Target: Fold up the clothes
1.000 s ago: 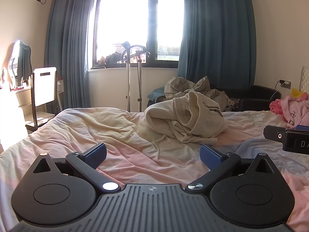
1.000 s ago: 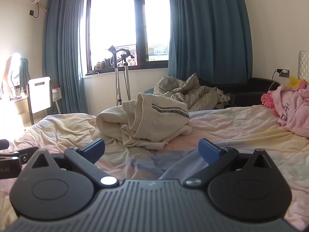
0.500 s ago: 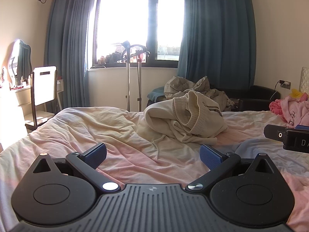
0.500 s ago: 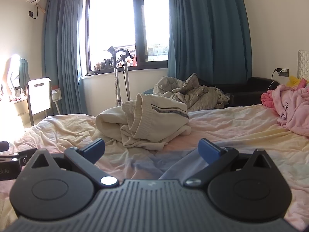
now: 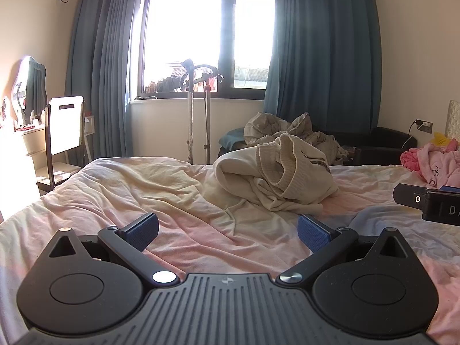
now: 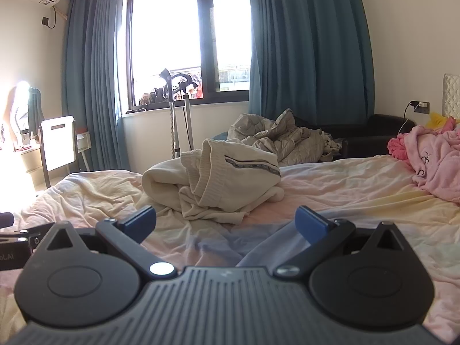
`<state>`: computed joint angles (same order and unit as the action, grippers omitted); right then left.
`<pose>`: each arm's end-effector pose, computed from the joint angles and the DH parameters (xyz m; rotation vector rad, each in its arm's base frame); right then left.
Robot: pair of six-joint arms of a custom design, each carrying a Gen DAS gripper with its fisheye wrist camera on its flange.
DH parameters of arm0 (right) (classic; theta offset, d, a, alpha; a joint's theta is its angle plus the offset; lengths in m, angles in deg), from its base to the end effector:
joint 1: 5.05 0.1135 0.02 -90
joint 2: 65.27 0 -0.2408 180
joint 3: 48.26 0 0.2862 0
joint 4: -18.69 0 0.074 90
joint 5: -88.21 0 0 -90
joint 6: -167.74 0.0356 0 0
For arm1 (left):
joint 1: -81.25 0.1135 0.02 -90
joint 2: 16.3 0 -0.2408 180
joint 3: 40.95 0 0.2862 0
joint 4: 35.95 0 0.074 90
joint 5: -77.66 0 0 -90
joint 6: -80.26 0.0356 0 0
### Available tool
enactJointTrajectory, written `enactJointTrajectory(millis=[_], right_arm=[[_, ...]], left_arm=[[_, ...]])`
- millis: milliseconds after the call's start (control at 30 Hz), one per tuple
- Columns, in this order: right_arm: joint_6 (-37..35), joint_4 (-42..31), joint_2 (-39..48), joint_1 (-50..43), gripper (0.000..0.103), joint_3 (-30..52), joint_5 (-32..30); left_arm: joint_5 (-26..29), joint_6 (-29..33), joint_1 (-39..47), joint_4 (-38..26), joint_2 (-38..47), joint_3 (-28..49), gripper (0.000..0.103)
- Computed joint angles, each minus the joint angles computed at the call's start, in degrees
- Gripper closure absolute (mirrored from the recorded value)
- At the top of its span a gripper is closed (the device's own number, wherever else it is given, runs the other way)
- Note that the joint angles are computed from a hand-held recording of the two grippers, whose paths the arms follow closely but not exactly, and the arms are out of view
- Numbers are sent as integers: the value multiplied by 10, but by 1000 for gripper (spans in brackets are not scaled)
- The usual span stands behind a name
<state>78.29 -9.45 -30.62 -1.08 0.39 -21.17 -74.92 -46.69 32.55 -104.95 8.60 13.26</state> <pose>0.2026 0.0259 0.2934 -0.2935 1.7943 0.3629 0.1034 -0.0698 0.2973 -0.3274 1.8468 0.2282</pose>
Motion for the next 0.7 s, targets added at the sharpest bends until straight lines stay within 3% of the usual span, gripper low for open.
enactJointTrajectory(millis=[300,467,533,633,700], right_arm=[[5,-1,18,-3,0,14,5],[12,9,46,-3,0,31,31],[15,20,59,-6,0,36,37],[26,39,83,-18,0,43,31],[35,51,104,-26,0,49,23]], left_arm=[[31,35,32,32,3,-10,0],[147,148,166,150,37,-13,0],[220,188,236,211,70,-6,0],[314,219,317,300,154,18,0],[339,230,345,352,232,50,1]])
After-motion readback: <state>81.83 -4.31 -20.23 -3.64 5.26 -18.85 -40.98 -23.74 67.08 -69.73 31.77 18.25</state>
